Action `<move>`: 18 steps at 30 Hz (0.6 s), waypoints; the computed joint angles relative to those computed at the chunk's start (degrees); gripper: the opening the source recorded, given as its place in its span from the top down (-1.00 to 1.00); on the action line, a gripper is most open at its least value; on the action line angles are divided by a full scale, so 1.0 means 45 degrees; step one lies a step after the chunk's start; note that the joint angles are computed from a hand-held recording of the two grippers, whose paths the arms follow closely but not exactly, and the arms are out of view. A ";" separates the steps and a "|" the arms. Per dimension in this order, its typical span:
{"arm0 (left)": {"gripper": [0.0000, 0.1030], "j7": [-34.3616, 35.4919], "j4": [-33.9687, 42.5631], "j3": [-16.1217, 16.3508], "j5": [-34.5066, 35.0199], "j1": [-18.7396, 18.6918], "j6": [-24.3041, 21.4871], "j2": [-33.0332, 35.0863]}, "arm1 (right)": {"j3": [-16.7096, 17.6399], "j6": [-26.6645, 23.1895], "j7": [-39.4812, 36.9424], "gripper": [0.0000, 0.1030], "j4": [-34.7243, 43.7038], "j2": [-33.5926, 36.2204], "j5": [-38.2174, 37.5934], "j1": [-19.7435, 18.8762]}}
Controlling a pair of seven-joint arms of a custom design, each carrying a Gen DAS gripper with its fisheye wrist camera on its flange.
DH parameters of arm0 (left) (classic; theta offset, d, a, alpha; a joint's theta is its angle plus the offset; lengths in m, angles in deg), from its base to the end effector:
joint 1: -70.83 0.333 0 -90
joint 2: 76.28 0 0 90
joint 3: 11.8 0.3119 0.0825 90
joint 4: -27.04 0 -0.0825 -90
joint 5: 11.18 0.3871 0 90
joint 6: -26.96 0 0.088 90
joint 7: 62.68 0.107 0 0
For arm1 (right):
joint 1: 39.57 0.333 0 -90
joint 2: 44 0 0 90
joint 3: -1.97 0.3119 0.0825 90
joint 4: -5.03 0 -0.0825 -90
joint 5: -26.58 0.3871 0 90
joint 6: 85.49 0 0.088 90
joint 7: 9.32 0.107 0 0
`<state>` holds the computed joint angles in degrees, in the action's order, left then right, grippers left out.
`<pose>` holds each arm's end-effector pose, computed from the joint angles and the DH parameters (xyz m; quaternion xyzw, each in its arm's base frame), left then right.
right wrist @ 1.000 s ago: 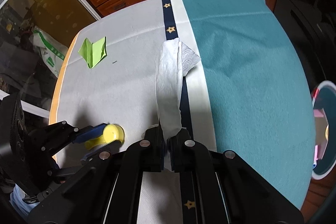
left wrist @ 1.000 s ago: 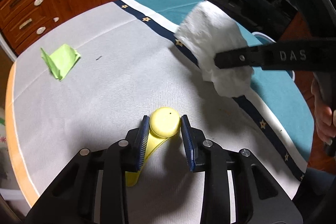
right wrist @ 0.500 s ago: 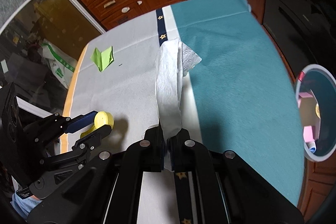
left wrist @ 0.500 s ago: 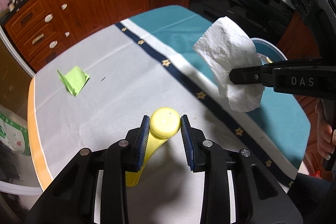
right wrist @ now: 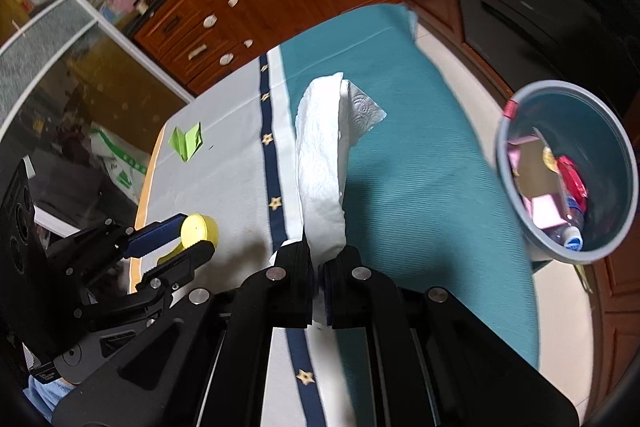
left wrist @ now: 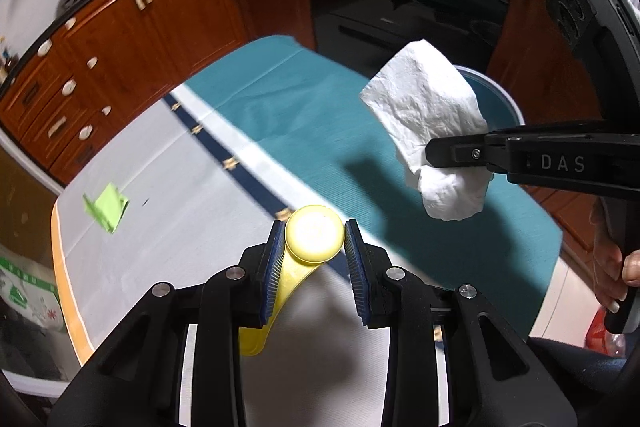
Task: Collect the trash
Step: 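Carry the tissue and yellow spoon over the bin and open both tools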
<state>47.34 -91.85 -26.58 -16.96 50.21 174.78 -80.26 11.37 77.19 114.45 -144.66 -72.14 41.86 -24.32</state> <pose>0.4712 -0.3363 0.5182 -0.3146 0.9059 -0.2421 0.1477 0.3997 0.1723 0.4886 -0.5269 0.7734 -0.0546 0.3480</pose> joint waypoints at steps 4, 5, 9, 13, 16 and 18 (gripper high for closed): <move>0.39 -0.0212 0.0362 -0.0326 0.0322 -0.0286 -0.0080 0.0305 | -0.0131 0.0154 0.0154 0.92 -0.0904 -0.1074 0.0127 -0.0230; 0.39 -0.0245 0.0524 -0.0431 0.0402 -0.0390 -0.0132 0.0432 | -0.0149 0.0171 0.0224 0.92 -0.1206 -0.1456 0.0138 -0.0360; 0.39 -0.0163 0.1286 -0.0739 0.0435 -0.0726 -0.0468 0.1051 | -0.0253 0.0129 0.0397 0.92 -0.2156 -0.2731 0.0173 -0.0838; 0.39 -0.0283 0.2558 -0.1112 0.0831 -0.1064 -0.0953 0.2070 | -0.0484 -0.0139 0.0482 0.92 -0.3045 -0.4089 0.0071 -0.1684; 0.39 -0.0377 0.3735 -0.1386 0.1069 -0.1341 -0.1256 0.2976 | -0.0610 -0.0595 0.0528 0.92 -0.3516 -0.5002 -0.0163 -0.2576; 0.39 -0.0485 0.4829 -0.1562 0.1252 -0.1604 -0.1607 0.3824 | -0.0744 -0.0960 0.0485 0.92 -0.3781 -0.5529 -0.0355 -0.3162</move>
<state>45.15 -70.12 -33.61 -11.32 42.99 167.54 -63.05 8.02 72.87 116.63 -161.67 -97.02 40.26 -38.55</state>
